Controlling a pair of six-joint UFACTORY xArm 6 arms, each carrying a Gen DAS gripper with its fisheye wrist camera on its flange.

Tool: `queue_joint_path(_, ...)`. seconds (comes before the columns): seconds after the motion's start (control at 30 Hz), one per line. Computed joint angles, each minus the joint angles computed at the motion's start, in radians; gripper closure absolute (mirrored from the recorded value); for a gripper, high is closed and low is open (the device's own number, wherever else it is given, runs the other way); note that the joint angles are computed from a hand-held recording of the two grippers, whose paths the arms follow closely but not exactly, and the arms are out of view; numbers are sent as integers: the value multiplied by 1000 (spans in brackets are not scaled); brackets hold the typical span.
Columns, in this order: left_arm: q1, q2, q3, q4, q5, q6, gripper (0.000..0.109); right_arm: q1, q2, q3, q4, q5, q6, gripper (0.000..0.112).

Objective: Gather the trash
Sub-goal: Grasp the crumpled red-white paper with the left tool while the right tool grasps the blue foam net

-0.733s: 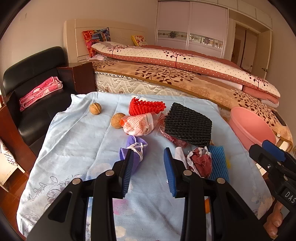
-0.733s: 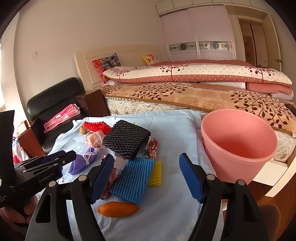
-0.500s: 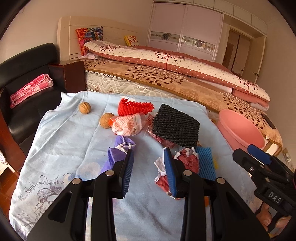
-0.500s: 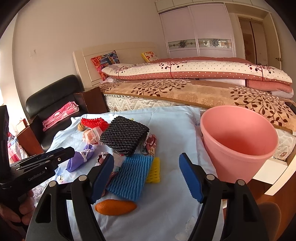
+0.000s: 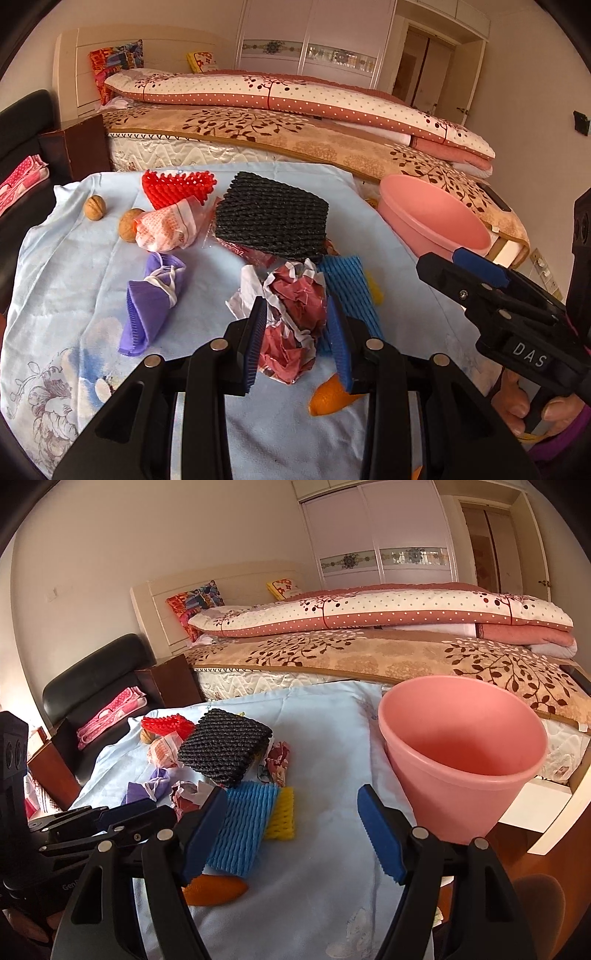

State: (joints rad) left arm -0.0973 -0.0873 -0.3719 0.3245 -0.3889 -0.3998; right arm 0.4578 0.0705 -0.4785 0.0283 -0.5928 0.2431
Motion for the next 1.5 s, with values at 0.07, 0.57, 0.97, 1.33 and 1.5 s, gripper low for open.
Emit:
queue_joint_path(0.07,-1,15,-19,28,27,-21,74,-8,1,0,-13,4,10,40)
queue_joint_path(0.57,-22,36,-9,-125,7,83,85,-88,48,-62,-401,88,249,57)
queue_joint_path(0.97,76,-8,26,39,-65,-48,87,-155,138,-212,-893,185,663,85)
queue_joint_path(1.33,71,-18,33,27,-71,-57,87,-153,114,-177,-808,155,587,106)
queue_joint_path(1.5,62,-37,33,19,-73,-52,87,-148,56,-115,-675,118,478,106)
